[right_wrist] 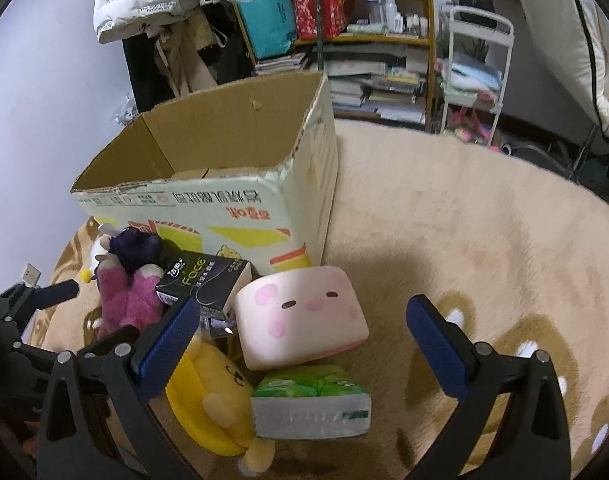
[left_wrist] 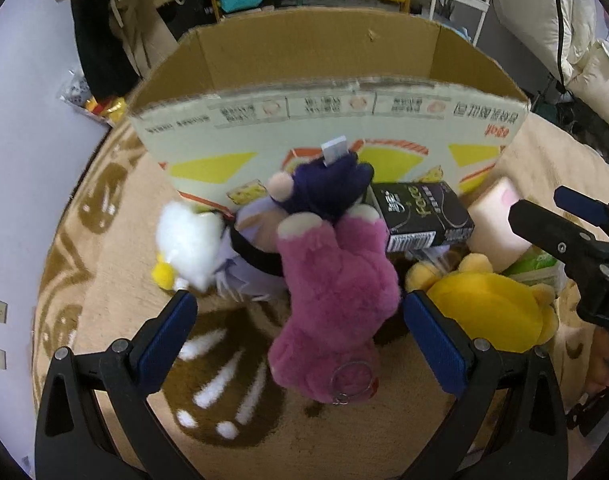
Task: Organize soft objects
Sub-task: 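Close the left gripper on the pink plush bear while the right grips the pink marshmallow plush, then lift both plushes and lower them into the cardboard box, opening both grippers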
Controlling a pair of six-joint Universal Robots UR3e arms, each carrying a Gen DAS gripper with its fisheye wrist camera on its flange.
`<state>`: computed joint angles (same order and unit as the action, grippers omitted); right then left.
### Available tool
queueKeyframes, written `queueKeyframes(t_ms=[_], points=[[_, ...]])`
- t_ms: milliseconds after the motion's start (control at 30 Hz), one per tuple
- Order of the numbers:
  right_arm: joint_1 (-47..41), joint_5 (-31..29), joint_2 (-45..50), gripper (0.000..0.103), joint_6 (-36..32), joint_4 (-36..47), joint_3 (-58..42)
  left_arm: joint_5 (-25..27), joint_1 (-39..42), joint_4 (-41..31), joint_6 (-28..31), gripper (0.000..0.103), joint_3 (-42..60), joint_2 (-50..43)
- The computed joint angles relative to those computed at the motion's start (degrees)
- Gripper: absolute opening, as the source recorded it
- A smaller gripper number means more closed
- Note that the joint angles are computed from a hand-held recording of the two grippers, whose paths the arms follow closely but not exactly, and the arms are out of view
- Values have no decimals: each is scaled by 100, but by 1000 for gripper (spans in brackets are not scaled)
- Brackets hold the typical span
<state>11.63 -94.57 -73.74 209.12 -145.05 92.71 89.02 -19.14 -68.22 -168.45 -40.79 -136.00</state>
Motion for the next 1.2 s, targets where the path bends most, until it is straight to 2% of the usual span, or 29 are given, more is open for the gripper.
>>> queueKeyframes(t_ms=[233,400,500,667,700,733,967,1100,1200], points=[[-263,417,126,99,-88,6,55,85,-79,-527,-24,102,678,-472],[-355,599,169,88,-101,-41,117,62,-95,-708,-63,101,830,-587],[-429,779,157,81,-138,-82,167,-90,-24,-909,-56,90,1058,-731],[-404,774,150,73,-206,-106,182,-294,116,-1209,-47,60,1266,-937],[-410,771,153,71,-228,-103,178,-373,142,-1230,-49,57,1262,-942],[-396,758,152,71,-235,-99,176,-465,171,-1223,-49,53,1224,-929],[-273,578,182,58,-282,-32,86,-528,212,-822,-34,48,733,-725],[-232,552,136,51,-300,-11,86,-403,189,-420,-68,48,-58,-226],[-109,292,98,48,-307,-16,72,-314,179,36,-115,48,-705,159]])
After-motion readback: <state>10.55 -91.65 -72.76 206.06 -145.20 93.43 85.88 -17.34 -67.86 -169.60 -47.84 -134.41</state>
